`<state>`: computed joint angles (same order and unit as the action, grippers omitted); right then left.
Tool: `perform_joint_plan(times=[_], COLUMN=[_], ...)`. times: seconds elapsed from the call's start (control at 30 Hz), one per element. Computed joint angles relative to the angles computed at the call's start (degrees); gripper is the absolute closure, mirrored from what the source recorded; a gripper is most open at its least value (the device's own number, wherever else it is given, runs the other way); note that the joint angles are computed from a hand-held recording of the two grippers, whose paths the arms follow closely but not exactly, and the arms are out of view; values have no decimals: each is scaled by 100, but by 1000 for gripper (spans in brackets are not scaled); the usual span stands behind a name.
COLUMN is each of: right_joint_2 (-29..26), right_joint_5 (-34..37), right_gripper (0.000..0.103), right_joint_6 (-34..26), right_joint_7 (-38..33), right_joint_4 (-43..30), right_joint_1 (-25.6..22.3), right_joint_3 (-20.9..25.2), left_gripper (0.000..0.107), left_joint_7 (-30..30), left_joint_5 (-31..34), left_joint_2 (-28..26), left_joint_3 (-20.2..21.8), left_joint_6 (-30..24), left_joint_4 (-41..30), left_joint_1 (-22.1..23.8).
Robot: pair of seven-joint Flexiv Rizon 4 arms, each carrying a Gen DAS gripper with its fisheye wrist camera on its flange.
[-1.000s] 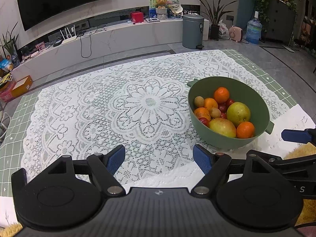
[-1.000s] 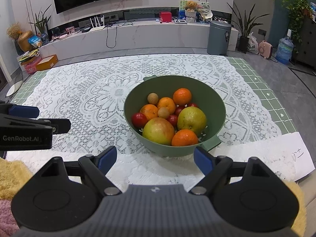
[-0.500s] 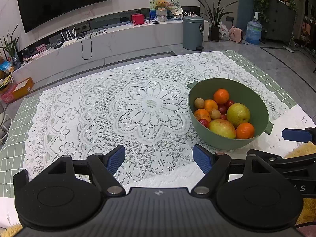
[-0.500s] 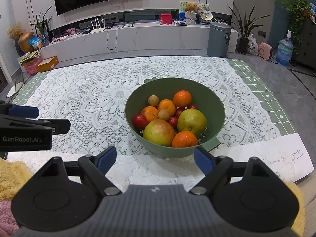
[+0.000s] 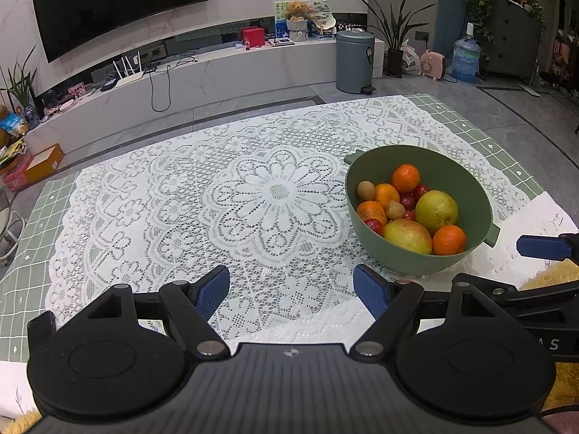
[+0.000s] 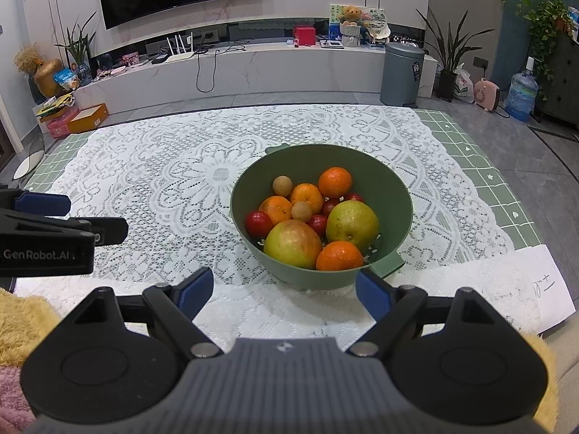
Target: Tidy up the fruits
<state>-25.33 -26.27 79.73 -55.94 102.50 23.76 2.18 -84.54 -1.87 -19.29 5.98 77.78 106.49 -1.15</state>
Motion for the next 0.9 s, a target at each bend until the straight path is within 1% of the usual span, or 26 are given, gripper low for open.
perform_joint_plan(times=[0.47,0.9], right_joint_2=[24,45], right_joint_5=[51,57], right_gripper=[20,20], right_joint_6=[12,37], right_joint_7=[-10,-2], right_joint_4=[38,74], right_joint_1=[-26,-17], right_joint_3=[28,19], left_gripper=[15,15], left_joint_7=[1,42], left_joint_5=[18,40], left_joint_2=[37,104], left_joint_3=[-7,1], left_joint_6=[2,133], left_joint_4=[16,95], left_joint_1=[2,-12])
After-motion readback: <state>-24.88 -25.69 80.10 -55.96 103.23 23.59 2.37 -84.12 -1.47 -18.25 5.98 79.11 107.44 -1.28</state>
